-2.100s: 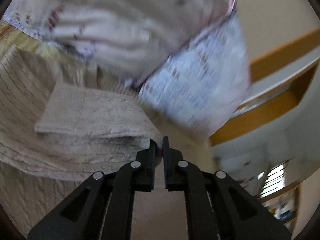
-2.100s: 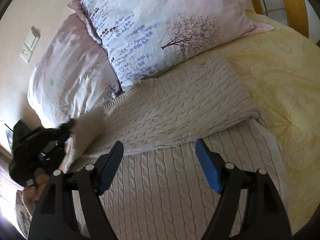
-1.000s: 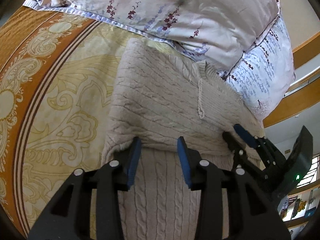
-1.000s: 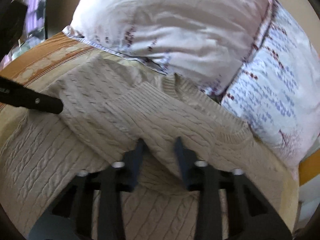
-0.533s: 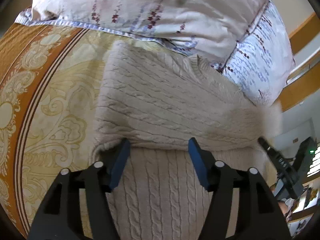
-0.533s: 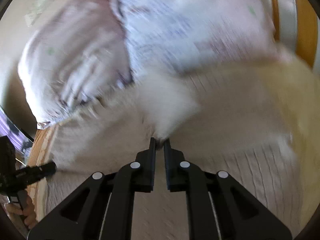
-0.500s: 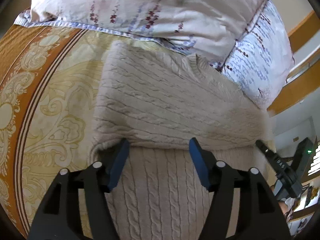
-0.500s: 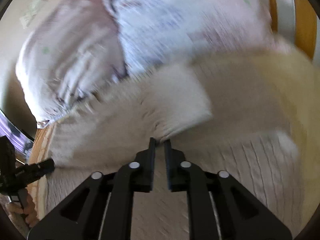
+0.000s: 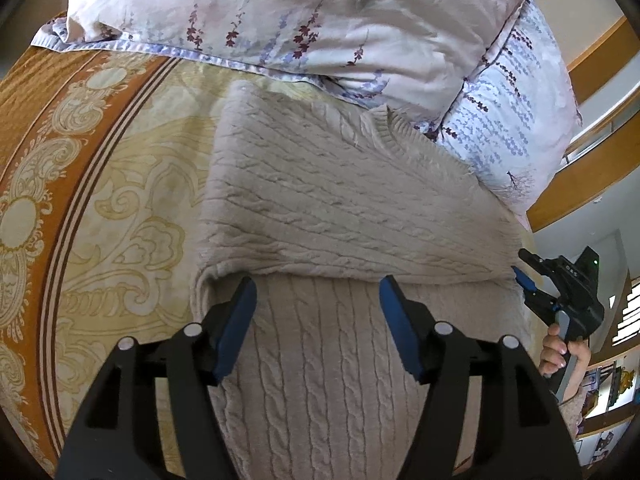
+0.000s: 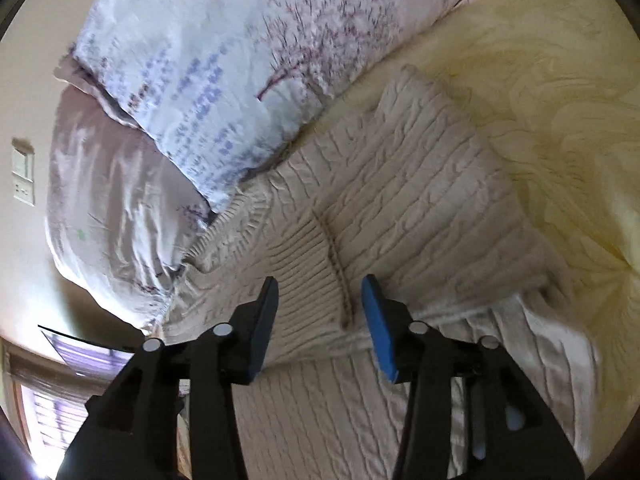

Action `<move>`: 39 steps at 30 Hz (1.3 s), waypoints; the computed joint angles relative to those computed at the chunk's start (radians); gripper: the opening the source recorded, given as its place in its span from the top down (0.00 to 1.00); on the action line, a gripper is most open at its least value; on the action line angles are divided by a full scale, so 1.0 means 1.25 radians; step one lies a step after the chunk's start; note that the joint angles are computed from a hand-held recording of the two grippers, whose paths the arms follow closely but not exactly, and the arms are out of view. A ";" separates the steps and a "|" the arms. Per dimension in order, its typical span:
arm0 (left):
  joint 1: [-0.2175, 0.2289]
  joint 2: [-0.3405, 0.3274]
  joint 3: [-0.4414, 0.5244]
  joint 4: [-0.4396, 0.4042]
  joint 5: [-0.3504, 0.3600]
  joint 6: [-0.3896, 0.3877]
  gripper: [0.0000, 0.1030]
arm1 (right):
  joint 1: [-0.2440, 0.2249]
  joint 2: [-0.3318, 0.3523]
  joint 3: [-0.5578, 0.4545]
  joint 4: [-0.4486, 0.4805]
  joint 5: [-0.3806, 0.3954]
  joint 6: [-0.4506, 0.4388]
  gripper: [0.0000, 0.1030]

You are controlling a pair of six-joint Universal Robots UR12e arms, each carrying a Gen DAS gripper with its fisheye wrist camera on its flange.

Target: Fold small clothes

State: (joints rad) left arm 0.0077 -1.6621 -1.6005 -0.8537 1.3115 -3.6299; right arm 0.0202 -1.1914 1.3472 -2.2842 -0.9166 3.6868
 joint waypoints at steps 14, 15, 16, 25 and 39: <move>0.008 -0.003 0.001 -0.007 -0.011 -0.008 0.37 | 0.018 0.020 -0.015 -0.093 0.003 -0.056 0.93; 0.008 -0.003 0.001 -0.006 -0.011 -0.009 0.37 | 0.020 0.018 -0.011 -0.135 -0.004 -0.055 0.93; 0.007 -0.003 0.001 -0.006 -0.010 -0.008 0.37 | 0.022 0.013 -0.003 -0.200 -0.015 -0.051 0.93; 0.003 -0.008 0.006 -0.013 -0.005 0.002 0.36 | 0.036 0.001 0.001 -0.084 -0.159 -0.070 0.92; -0.002 -0.004 0.005 -0.016 0.005 0.007 0.36 | 0.047 -0.027 0.012 -0.077 -0.162 -0.149 0.57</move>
